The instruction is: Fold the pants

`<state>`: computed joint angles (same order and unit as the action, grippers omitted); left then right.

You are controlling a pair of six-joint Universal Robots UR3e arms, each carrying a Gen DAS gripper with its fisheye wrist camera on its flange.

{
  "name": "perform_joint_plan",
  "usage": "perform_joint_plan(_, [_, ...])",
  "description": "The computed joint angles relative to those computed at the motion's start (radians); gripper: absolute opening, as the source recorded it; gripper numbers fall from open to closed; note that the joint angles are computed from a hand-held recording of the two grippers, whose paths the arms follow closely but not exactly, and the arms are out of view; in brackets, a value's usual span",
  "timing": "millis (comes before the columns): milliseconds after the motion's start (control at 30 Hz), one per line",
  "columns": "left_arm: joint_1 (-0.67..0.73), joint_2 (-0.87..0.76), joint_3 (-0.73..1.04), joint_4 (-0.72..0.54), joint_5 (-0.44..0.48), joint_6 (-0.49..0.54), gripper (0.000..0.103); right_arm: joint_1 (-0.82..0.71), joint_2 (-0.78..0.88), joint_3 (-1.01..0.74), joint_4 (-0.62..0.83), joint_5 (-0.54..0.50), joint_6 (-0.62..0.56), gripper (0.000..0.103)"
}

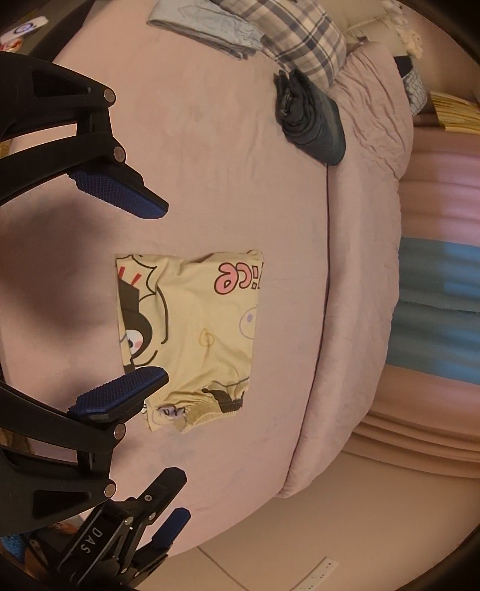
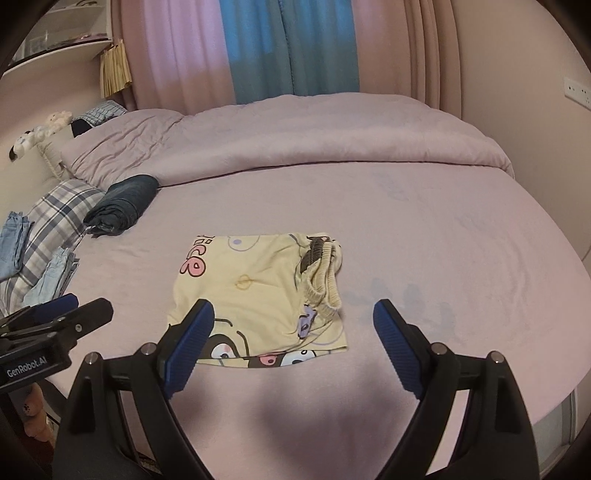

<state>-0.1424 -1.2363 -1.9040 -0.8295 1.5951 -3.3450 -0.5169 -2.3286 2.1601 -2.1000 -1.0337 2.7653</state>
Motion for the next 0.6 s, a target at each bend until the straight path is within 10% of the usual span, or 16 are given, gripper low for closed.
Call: perform_joint_plan(600, [-0.056, -0.021, 0.021, -0.006, 0.086, -0.031, 0.083, 0.089, 0.01, 0.014, -0.055, -0.066, 0.056, 0.089])
